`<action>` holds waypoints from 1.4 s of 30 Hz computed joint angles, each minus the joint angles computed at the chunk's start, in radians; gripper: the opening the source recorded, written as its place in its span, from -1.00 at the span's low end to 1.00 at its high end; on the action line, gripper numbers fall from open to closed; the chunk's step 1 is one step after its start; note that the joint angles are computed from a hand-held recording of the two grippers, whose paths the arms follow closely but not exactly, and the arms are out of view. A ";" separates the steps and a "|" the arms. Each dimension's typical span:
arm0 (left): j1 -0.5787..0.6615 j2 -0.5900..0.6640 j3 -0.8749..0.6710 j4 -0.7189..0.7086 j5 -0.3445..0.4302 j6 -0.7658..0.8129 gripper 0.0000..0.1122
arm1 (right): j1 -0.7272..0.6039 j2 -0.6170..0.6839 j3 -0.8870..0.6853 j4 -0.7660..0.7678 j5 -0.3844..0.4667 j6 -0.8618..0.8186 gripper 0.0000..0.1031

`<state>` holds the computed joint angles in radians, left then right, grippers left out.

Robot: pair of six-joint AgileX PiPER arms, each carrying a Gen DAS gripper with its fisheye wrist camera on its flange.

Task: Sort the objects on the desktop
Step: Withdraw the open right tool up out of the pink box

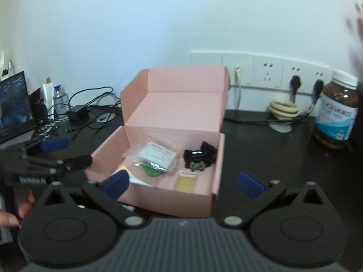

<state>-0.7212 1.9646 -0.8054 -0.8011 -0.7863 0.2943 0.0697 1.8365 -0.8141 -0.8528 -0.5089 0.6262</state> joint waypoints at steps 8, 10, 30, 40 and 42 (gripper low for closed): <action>-0.015 0.004 -0.008 -0.023 -0.010 0.035 0.83 | -0.110 0.073 0.056 -0.069 -0.208 0.086 0.99; -0.017 0.005 -0.009 -0.024 -0.012 0.039 0.83 | -0.113 0.080 0.078 -0.013 -0.230 0.026 0.99; -0.063 0.000 0.035 -0.014 -0.105 0.027 0.83 | -0.184 0.118 0.168 0.036 -0.425 -0.065 0.99; -0.064 -0.022 0.111 0.081 -0.165 -0.082 0.83 | -0.214 0.137 0.162 0.010 -0.468 -0.015 0.99; -0.079 -0.040 0.101 0.025 -0.130 -0.001 0.83 | -0.225 0.143 0.156 -0.008 -0.477 0.006 0.99</action>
